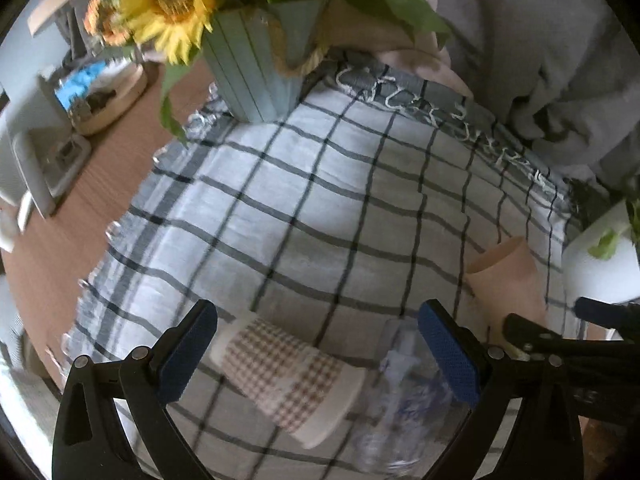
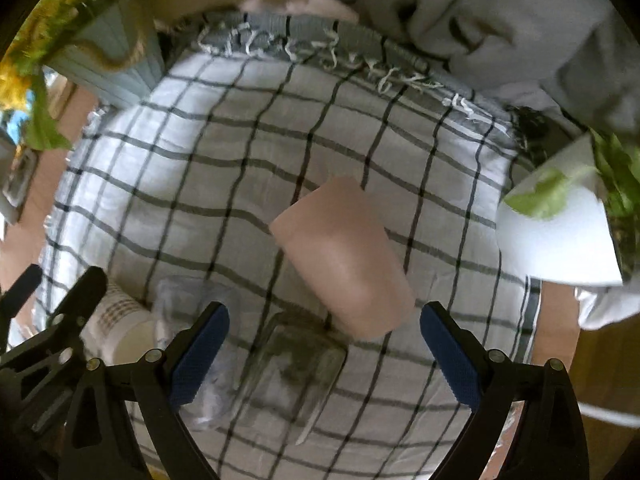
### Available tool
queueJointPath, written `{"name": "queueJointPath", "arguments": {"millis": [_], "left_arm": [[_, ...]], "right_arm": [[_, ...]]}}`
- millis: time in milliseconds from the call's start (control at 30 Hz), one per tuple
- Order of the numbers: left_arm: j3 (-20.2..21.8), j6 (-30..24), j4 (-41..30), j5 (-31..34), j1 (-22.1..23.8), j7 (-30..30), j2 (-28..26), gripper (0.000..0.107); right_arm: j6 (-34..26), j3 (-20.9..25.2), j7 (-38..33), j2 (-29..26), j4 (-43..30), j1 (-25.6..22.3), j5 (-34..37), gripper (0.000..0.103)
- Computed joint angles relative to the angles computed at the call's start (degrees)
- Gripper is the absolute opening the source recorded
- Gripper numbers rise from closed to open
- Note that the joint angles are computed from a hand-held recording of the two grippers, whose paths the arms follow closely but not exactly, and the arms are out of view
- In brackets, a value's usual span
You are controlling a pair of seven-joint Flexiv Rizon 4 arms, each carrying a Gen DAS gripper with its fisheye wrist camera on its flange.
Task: Flip cup upside down
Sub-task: 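Reach the right tool down and close it around the pink cup, then lift the pink cup off the cloth with the right tool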
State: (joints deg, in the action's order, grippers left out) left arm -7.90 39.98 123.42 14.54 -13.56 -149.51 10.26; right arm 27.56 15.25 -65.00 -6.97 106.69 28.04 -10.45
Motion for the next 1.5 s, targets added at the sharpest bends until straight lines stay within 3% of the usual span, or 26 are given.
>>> {"name": "queueJointPath", "arguments": {"millis": [200, 433, 633, 800, 1133, 1500], "left_arm": [[0.0, -1.7, -2.5, -0.6, 0.0, -0.1, -4.4, 0.102], [0.9, -4.0, -5.2, 1.2, -0.8, -0.3, -7.7, 0.102], [1.2, -9.1, -9.5, 4.9, -2.2, 2.9, -10.7, 0.102], [2.0, -9.4, -10.1, 5.3, -2.9, 4.2, -11.2, 0.102], [1.1, -9.4, -9.6, 7.5, -3.9, 3.8, -7.3, 0.102], [-2.2, -8.2, -4.9, 10.3, -3.4, 4.0, 3.0, 0.102]], "right_arm": [[-3.4, -1.0, -3.2, -5.0, -3.2, 0.4, -1.4, 0.097], [-3.1, -1.6, -4.1, -8.5, -4.3, -0.5, -0.1, 0.096], [-3.0, -2.0, -4.3, -10.3, -4.7, -1.2, 0.8, 0.086], [-2.2, -2.1, -4.2, -10.0, -4.3, -1.7, 0.8, 0.082], [0.5, -2.1, -0.4, -3.8, -1.3, -2.3, -1.2, 0.082], [8.6, 1.8, 13.6, 11.5, 9.9, -1.9, -2.4, 0.082]]}}
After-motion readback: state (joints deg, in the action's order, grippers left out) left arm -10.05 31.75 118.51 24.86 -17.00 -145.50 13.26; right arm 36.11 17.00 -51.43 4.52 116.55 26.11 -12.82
